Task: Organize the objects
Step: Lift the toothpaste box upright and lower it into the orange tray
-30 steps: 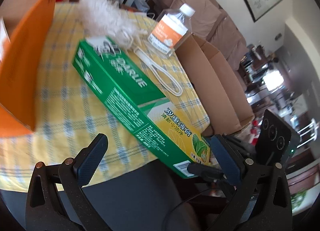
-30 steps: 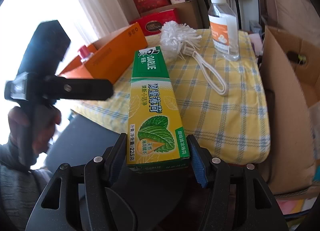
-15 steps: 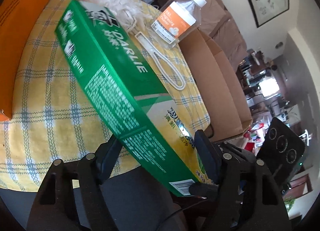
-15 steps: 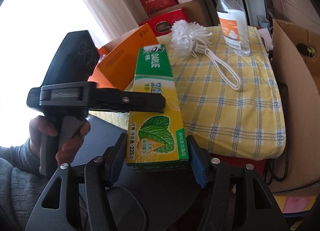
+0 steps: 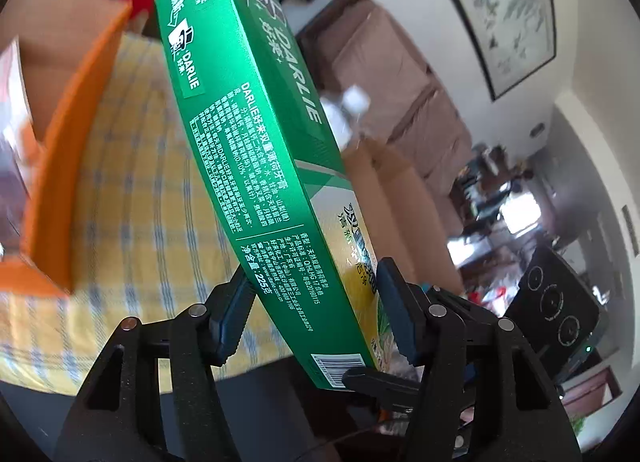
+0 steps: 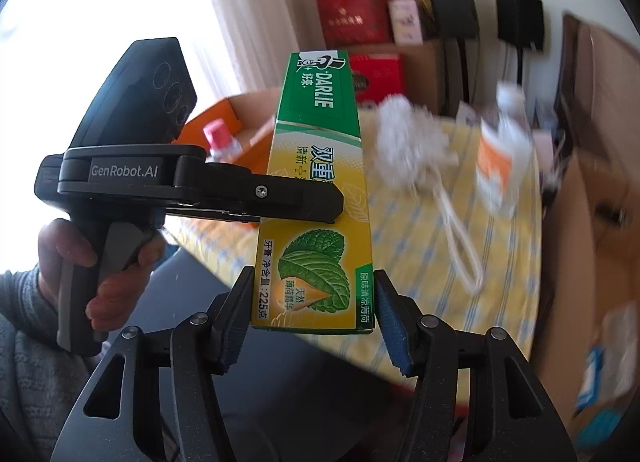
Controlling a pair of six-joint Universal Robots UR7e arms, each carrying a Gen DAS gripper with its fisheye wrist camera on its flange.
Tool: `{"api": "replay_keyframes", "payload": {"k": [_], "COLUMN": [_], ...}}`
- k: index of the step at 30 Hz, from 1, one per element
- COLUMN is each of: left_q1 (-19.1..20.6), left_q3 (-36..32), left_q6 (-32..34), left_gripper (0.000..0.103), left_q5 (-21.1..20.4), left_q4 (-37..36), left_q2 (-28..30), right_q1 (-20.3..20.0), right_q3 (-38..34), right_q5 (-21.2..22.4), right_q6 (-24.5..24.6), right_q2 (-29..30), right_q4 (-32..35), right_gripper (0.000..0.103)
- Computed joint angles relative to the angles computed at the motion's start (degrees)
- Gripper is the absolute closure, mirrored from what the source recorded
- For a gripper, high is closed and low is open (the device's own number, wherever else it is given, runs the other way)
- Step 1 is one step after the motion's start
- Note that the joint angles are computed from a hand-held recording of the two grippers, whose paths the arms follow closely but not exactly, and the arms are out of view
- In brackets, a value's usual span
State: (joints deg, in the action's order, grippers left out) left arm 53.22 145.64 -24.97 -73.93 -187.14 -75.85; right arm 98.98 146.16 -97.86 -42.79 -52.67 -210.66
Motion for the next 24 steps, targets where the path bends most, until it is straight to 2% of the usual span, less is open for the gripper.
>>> {"api": "replay_keyframes", "payload": {"k": [6, 12, 17, 24], "left_q1": [2.71, 7.32, 11.66, 16.62], "left_q3": [-2.0, -4.49, -7.18, -9.33], "left_q6": [1.62, 2.85, 3.72, 4.02], "left_gripper": [0.047, 0.047, 0.047, 0.047], "left_q5": [0.01, -0.69, -1.1, -2.18], "left_q4": [-0.46, 0.28, 0.72, 0.92], "left_q2": [-5.02, -10.01, -12.27, -13.44], "right_q1": [7.68, 12.81, 15.36, 15.72], "right_q3": [-7.13, -16.87, -25.64, -33.82], "right_q5": [-3.63, -5.12, -5.46, -3.8], "right_q6": [-1.13, -4.45, -7.03, -9.96], "right_q2": [1.43, 4.13, 7.85, 12.97], "right_q4": [5.32, 15.16, 24.2, 31.7], "right_gripper": [0.045, 0.045, 0.045, 0.045]}}
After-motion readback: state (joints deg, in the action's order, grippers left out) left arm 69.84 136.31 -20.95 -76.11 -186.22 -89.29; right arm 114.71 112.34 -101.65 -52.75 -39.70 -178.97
